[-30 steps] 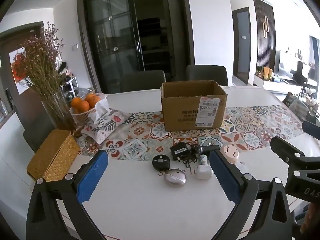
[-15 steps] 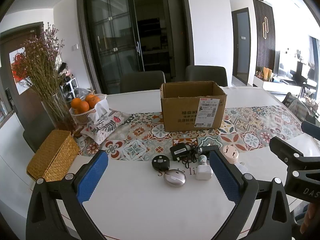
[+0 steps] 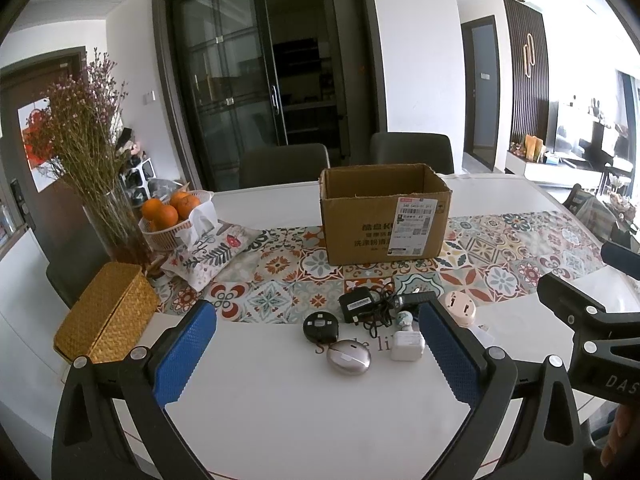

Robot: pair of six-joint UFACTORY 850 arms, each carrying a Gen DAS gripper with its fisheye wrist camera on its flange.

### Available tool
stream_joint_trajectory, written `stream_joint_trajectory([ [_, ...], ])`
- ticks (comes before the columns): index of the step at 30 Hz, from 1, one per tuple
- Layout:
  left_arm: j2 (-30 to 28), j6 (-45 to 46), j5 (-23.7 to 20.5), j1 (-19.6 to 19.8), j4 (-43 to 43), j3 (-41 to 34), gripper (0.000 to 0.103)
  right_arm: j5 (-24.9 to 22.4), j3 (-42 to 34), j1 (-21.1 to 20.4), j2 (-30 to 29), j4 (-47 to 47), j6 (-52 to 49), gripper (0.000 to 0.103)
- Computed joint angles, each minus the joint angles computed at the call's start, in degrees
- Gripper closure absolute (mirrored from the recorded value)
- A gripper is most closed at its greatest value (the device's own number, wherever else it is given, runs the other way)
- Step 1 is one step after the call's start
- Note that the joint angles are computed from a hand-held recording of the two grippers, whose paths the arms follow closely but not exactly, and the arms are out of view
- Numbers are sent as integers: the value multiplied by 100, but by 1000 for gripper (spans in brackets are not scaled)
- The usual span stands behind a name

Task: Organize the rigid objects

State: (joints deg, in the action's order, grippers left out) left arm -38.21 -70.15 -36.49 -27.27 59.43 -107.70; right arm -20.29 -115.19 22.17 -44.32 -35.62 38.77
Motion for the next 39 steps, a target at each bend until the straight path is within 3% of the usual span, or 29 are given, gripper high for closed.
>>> stream_joint_trajectory([
  [39, -64, 110, -34, -15, -46, -137, 0, 15, -5, -4, -6, -37, 23, 1],
])
